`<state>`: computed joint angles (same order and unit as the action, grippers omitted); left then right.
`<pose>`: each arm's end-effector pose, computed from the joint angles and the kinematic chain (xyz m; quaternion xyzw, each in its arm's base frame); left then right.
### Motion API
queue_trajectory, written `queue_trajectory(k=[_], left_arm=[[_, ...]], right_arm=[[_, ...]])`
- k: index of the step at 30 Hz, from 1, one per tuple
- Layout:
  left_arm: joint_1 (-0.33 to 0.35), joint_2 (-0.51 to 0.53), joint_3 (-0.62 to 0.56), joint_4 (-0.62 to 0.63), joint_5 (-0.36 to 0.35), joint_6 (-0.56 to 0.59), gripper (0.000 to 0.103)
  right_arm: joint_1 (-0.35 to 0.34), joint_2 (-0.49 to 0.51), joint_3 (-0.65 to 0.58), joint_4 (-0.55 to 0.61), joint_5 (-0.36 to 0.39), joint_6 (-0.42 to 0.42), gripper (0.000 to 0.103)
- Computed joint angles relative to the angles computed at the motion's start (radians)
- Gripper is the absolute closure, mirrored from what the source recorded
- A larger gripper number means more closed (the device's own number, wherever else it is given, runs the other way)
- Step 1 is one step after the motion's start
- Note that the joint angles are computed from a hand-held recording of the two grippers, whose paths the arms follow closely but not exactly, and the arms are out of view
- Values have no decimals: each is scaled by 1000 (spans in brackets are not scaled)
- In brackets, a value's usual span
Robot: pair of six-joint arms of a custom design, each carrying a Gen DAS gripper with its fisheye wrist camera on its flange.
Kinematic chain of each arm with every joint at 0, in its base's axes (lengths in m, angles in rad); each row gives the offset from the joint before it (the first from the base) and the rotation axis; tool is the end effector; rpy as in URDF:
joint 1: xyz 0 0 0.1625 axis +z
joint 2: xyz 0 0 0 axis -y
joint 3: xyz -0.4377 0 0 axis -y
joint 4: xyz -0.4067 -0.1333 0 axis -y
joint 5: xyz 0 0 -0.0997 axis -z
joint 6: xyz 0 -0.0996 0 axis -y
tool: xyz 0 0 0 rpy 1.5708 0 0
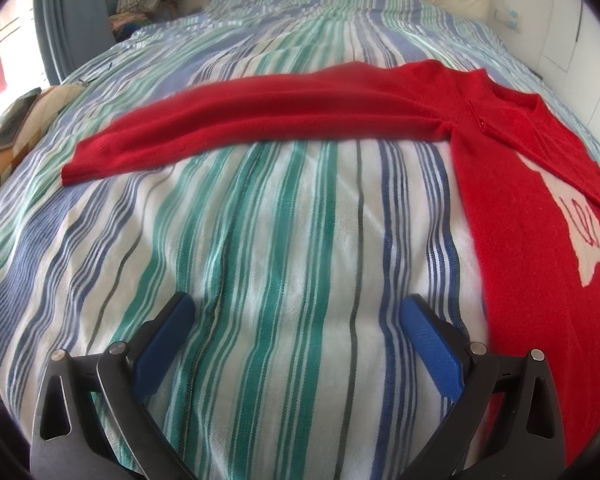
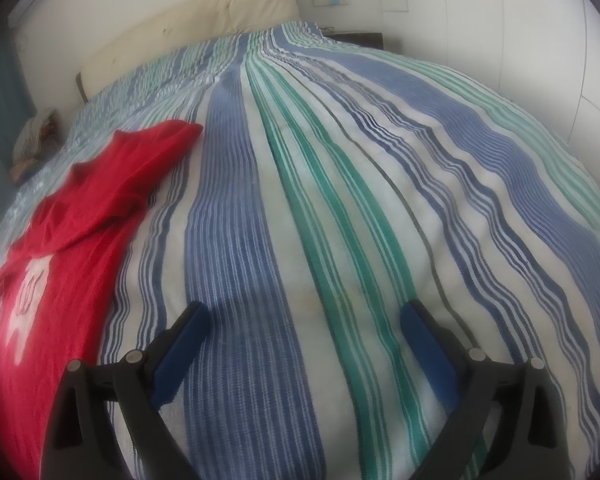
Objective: Fold small clothes
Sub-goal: 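Open the right gripper and move the left tool toward the other sleeve, then grasp the other sleeve with the left gripper and fold it across the body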
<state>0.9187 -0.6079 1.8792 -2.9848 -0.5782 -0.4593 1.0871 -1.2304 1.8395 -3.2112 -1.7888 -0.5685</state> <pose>-0.1832 -0.5970 -0.0158 0.0506 0.8763 -0.3038 0.3704 -0.1868 -0.5958 0.3780 -0.0169 -0.8663 0.3764 0.3280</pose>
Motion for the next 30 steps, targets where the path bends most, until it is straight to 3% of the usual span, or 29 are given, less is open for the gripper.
queue_trajectory(k=[4,6,10,15,21,23,24,25,26,30], left_arm=[[34,-100,103,-281,-156,-16,1],[59,-157,138,-341,-169,-96,1],[122,-258,136,-213,-148,-298,1],[253,-255,24,-155,-307,-285,2],[280,-175,-70,-248,-237,-180,6],[266,-164,-83,-235,-171,-158,33],[267,-164,-92,-214,-162,-141,65],[267,-167,-91,-209,-175,-132,90],[265,-169,-91,-204,-188,-134,93],[206,-163,-114,-214,-113,-47,95]], right_arm=[[0,1,0,-2,-2,-4,7],[-1,0,0,-1,0,-4,7],[2,3,-5,7,-4,-6,5],[7,7,-10,8,-16,-10,5],[6,7,-10,9,-13,-9,5],[6,7,-11,9,-12,-9,5],[6,7,-11,9,-12,-9,5],[6,7,-11,9,-12,-9,5],[6,7,-11,9,-12,-9,5],[7,8,-12,10,-16,-10,5]])
